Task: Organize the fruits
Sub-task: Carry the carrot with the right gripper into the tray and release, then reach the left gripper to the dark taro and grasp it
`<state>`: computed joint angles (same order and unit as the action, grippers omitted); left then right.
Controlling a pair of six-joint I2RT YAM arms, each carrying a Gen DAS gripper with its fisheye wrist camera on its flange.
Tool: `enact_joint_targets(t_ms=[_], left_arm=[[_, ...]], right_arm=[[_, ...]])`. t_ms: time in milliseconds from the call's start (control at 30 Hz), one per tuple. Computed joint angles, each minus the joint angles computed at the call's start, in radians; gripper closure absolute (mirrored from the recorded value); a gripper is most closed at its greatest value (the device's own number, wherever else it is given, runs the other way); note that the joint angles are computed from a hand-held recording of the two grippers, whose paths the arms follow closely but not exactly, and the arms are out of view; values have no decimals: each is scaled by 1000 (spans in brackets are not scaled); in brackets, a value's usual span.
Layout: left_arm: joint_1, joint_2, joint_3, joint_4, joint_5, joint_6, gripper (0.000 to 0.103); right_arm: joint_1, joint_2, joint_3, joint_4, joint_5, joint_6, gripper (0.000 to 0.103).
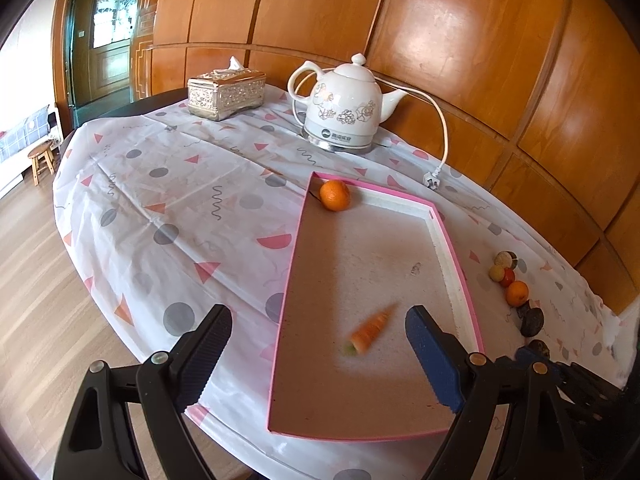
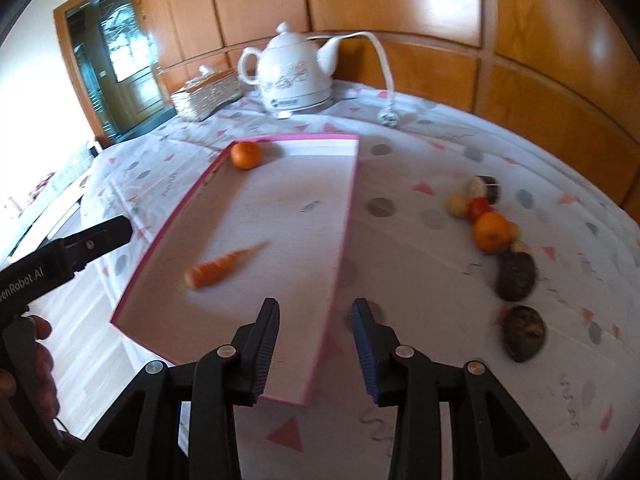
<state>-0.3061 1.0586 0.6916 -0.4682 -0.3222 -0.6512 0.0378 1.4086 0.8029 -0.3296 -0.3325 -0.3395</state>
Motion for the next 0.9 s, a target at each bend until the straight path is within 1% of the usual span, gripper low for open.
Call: enact_joint_targets(t_ms=[200,300,400,900], left_arm=[[-32,5,13,-6,-19,11,14],[-57,13,24,-13,-38,11,14],[-74,20,30,-15,-42,11,14],[-146,85,70,-3,-26,43,14]], right_arm=[[-69,-75,-60,61,41,7,65],[-114,-102,-79,75,42,-1,61],[-153,-112,-95,93,45,-14,60],[-485,4,-62,134,10,-27,60]])
